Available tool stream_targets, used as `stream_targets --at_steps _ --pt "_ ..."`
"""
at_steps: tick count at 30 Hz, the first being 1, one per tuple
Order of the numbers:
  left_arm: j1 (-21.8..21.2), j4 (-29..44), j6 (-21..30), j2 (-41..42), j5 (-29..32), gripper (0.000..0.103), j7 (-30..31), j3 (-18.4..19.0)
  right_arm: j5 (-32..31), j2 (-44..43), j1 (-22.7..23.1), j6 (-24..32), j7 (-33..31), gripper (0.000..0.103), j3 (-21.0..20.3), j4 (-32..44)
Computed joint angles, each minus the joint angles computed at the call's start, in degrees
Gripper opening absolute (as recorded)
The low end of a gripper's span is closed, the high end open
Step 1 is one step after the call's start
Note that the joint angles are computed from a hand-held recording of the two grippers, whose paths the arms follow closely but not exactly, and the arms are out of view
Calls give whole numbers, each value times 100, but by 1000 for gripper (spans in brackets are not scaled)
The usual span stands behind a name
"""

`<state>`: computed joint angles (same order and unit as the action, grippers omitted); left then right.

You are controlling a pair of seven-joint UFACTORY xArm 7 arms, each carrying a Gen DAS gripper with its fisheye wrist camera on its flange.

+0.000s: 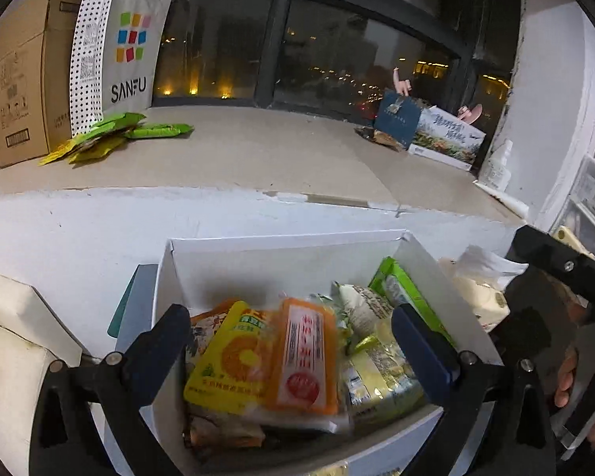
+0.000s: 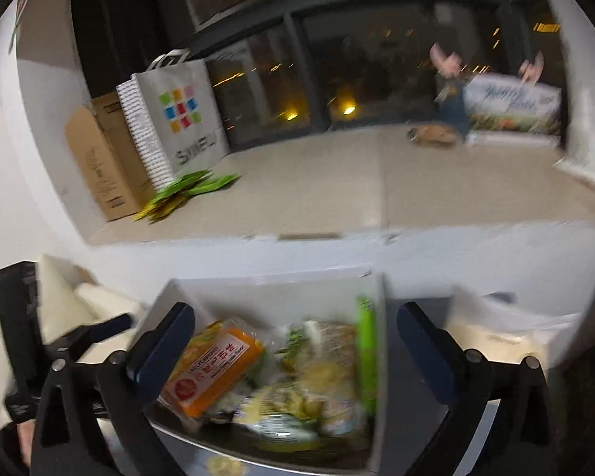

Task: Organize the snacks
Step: 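Carry both items into the white box and open both tools, then withdraw both tools back over the remaining bread packs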

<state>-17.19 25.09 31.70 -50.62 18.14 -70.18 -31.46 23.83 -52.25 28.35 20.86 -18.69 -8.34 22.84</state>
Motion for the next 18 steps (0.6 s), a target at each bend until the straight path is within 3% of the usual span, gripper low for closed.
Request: stream_targets --at_steps 8,13,18 --pt "-753 57 887 -1169 -187 103 -22 -389 -58 -1618 5 425 20 103 17 -541" --pt "-1316 328 1745 -1825 -501 103 -361 -1134 -236 -3247 -213 1477 116 103 202 -1009" --pt "-1696 794 2278 -2056 -804 103 -782 -1921 -554 -5364 -674 3139 245 103 317 -1242"
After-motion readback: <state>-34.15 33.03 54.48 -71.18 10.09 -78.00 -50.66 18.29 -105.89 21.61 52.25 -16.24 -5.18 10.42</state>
